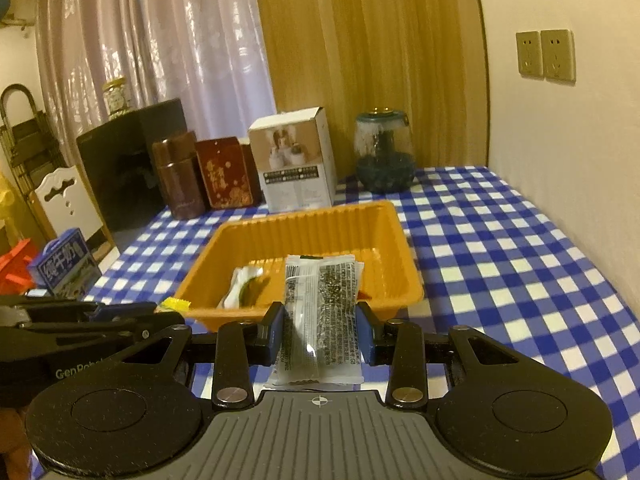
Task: Organize snacks
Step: 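Carry both held snacks over the orange tray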
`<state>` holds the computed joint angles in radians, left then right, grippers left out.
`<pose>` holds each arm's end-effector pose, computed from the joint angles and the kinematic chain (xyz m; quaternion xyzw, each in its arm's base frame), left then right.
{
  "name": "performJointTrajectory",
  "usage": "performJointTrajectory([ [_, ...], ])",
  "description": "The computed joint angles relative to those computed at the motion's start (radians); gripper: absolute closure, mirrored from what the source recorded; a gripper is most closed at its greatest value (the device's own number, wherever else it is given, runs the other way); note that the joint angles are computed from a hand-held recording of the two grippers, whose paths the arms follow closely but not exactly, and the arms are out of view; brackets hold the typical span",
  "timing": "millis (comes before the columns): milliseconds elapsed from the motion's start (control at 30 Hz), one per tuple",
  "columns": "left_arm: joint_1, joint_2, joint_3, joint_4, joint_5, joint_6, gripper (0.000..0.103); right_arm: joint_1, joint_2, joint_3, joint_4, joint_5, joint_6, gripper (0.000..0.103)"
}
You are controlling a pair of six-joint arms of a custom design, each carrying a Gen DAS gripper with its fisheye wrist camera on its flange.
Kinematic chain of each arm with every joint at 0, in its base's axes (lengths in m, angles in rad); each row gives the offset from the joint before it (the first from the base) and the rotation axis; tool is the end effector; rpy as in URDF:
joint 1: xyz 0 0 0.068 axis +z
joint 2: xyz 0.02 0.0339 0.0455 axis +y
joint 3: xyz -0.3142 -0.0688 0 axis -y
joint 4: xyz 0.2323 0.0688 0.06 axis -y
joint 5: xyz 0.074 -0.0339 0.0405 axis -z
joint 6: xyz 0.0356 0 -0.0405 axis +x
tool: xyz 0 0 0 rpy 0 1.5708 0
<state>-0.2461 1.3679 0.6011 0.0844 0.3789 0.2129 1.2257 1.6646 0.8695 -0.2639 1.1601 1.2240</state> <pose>0.2380 -0.0734 0.2358 0.2805 0.8451 -0.1770 0.4192 0.1316 0.2695 0.2256 0.1380 0.8093 0.0194 0.5706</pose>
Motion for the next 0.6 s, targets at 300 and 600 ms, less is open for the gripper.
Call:
performJointTrajectory([
  [300, 0.008, 0.149, 0.093, 0.070, 0.013, -0.041, 0.084, -0.128, -0.042, -0.054, 0.236, -0.054, -0.220, 0.065],
  [600, 0.015, 0.289, 0.212, 0.092, 0.018, -0.063, 0.084, -0.290, -0.032, -0.069, 0.467, -0.187, -0.404, 0.065],
])
